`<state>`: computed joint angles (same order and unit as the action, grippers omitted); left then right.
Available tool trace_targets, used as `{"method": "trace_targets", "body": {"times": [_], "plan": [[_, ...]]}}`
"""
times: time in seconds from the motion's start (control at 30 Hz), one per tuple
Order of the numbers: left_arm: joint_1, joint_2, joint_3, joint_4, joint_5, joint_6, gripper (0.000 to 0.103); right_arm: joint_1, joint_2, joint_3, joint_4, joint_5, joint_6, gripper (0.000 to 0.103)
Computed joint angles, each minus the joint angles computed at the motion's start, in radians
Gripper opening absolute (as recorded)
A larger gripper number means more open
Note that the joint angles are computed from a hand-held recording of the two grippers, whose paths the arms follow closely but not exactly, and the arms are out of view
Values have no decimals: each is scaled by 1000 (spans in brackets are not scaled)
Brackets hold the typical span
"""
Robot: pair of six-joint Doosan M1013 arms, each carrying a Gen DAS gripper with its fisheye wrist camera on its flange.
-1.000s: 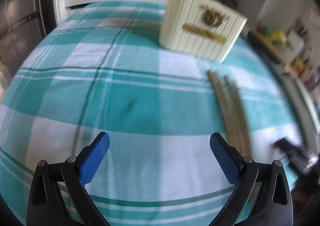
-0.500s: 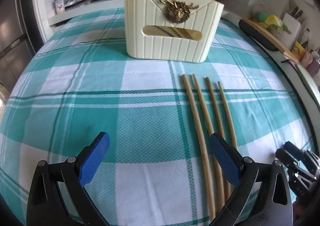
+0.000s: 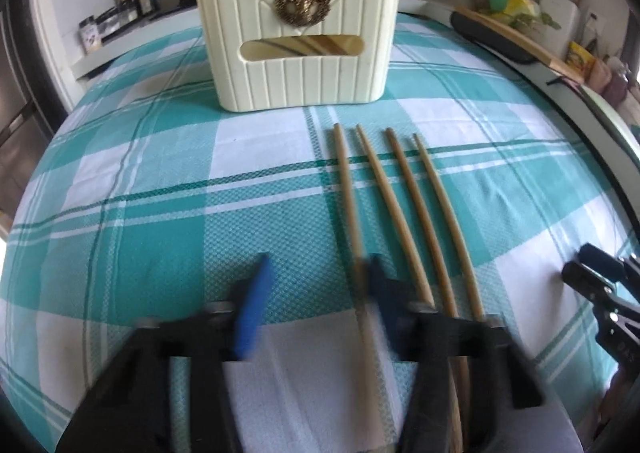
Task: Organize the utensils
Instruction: 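Grasp a wooden chopstick with the left gripper while the right grasps another chopstick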
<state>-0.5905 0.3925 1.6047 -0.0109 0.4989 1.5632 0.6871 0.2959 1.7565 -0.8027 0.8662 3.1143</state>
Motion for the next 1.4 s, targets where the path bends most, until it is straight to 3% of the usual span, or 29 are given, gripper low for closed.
{"method": "trace_targets", "body": {"times": [0.03, 0.07, 0.23, 0.33, 0.4, 0.53, 0.7, 0.9, 0.97, 1.03, 1.1, 1.17, 1.27, 1.4], "plan": [[3, -3, 2, -7, 1, 10, 11, -1, -1, -2, 7, -11, -13, 42], [5, -4, 4, -10, 3, 11, 8, -4, -7, -1, 17, -48, -22, 42], [26, -19, 23, 23, 0, -88, 7, -19, 0, -35, 112, -217, -120, 39], [37, -31, 38, 72, 5, -160, 7, -28, 33, -80, 190, -251, -208, 33], [46, -38, 47, 76, 10, -172, 7, -30, 60, -113, 227, -233, -255, 30], [62, -55, 67, 70, 12, -179, 7, -21, 94, -155, 252, -167, -310, 15], [78, -65, 79, 36, 17, -153, 7, -4, 95, -170, 213, -38, -324, 10], [98, -87, 101, -20, 32, -43, 8, 6, 54, -113, 177, 78, -299, 10], [115, -93, 104, -98, 51, 48, 14, 3, 34, -84, 187, 65, -305, 10], [134, -96, 101, -193, 80, 149, 48, -1, 16, -64, 196, 46, -310, 11], [152, -96, 90, -268, 111, 228, 65, -10, -7, -39, 229, 16, -323, 18], [165, -90, 72, -328, 147, 297, 68, -25, -28, -18, 275, -27, -343, 26], [176, -60, 16, -356, 238, 362, 73, -50, -40, -12, 363, -62, -408, 28], [164, -25, -39, -276, 272, 349, 73, -74, -33, -31, 463, -53, -532, 28]]}}
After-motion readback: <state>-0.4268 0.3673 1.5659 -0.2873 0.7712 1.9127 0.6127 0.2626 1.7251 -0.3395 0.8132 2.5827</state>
